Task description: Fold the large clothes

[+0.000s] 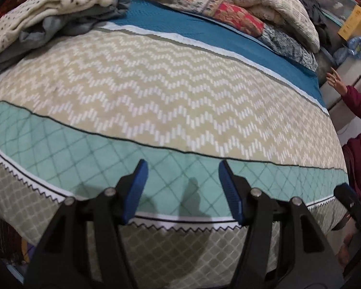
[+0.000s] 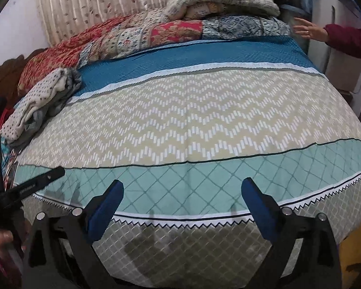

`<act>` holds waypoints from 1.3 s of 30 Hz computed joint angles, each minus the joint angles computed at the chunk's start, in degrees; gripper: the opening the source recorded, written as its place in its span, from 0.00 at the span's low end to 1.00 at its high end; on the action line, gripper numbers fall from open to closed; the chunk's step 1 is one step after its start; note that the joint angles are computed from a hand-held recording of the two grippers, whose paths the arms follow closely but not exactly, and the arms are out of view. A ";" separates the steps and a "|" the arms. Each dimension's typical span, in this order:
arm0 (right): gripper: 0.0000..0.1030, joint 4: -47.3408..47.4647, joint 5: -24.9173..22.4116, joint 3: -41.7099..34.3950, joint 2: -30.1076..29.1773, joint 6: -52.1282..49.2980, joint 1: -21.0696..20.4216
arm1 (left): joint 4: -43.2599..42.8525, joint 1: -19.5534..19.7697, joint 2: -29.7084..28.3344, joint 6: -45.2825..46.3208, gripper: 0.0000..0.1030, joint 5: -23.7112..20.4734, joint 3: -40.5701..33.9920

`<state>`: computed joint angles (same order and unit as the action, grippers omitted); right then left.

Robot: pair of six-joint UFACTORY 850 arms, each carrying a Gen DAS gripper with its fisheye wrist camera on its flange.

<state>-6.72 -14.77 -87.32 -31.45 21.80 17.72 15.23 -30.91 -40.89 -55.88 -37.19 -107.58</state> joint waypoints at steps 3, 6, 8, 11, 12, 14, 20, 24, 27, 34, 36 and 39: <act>0.88 1.80 -0.49 -0.48 -0.34 -2.01 0.20 | 1.76 0.63 1.42 -2.44 0.57 -0.77 1.63; 0.88 2.94 -2.17 -1.81 -1.07 -4.06 0.47 | 1.80 1.23 1.54 -2.09 0.57 -3.23 1.44; 0.88 3.12 -5.03 -4.07 -2.27 -5.40 0.87 | 2.52 1.39 1.73 -2.85 0.57 -4.41 1.29; 0.88 8.17 -7.90 -8.22 -4.27 -12.36 1.66 | 4.25 1.73 3.47 -6.60 0.57 -4.80 2.72; 0.88 8.66 -8.40 -9.92 -5.06 -13.46 2.15 | 5.03 1.76 4.08 -7.92 0.57 -4.89 3.19; 0.88 10.89 -9.46 -13.00 -6.54 -16.86 2.95 | 7.04 1.82 5.59 -11.20 0.57 -6.03 4.18; 0.88 14.12 -11.18 -16.98 -8.34 -20.28 4.14 | 13.13 1.31 9.21 -17.19 0.75 -7.66 7.06; 0.88 10.04 -11.39 -16.38 -7.71 -16.06 4.45 | 16.46 0.85 9.28 -18.44 0.88 -9.14 6.59; 0.88 7.54 -11.38 -16.11 -7.42 -12.91 4.26 | 18.05 0.38 8.38 -17.73 0.91 -10.46 4.85; 0.88 3.71 -11.22 -16.03 -6.86 -9.31 4.60 | 23.48 -0.30 8.81 -21.74 0.93 -12.94 3.92; 0.88 2.76 -11.24 -15.98 -6.63 -9.23 4.89 | 23.64 -0.11 8.82 -22.89 0.94 -14.27 3.76; 0.88 0.36 -11.60 -16.40 -6.67 -8.17 5.36 | 22.91 0.23 8.67 -22.68 0.94 -15.59 3.23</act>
<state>-6.36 -26.37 -103.71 -38.12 13.63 23.08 38.14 -30.67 -32.21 -78.56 -52.78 -104.35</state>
